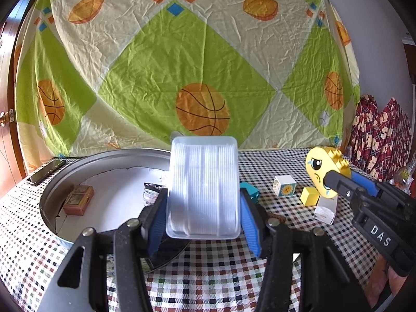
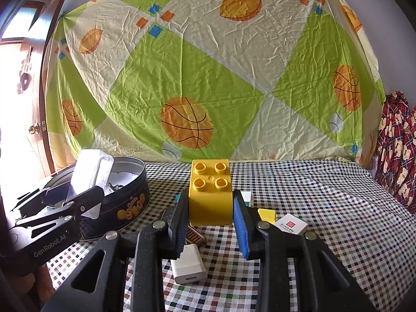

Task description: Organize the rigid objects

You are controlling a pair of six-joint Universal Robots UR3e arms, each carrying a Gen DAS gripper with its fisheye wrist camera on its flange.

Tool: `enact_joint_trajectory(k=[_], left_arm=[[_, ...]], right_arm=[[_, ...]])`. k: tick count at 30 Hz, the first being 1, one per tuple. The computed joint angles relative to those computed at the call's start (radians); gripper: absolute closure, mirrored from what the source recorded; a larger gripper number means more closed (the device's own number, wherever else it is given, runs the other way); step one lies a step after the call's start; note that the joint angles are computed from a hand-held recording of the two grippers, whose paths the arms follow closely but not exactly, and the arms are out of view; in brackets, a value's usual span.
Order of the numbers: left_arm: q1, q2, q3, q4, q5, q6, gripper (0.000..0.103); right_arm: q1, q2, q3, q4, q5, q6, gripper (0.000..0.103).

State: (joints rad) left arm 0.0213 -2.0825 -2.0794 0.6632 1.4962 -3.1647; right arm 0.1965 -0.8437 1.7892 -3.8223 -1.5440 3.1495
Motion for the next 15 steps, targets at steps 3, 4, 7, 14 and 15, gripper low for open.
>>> enact_joint_trajectory(k=[3, 4, 7, 14, 15], left_arm=[[0.012, 0.005, -0.003, -0.008, -0.015, -0.008, 0.051], [0.014, 0.006, -0.004, -0.009, -0.017, -0.008, 0.051], [0.022, 0.008, -0.010, -0.002, -0.015, -0.013, 0.051], [0.089, 0.031, -0.050, -0.002, -0.071, -0.037, 0.051], [0.093, 0.033, -0.056, 0.003, -0.074, -0.037, 0.051]], right_arm=[[0.006, 0.007, -0.017, 0.010, 0.007, -0.001, 0.069], [0.007, 0.009, -0.021, 0.012, 0.011, 0.000, 0.069], [0.012, 0.018, -0.040, 0.020, 0.016, 0.001, 0.069], [0.036, 0.036, -0.082, 0.050, 0.014, -0.002, 0.069], [0.040, 0.038, -0.087, 0.053, 0.012, -0.003, 0.069]])
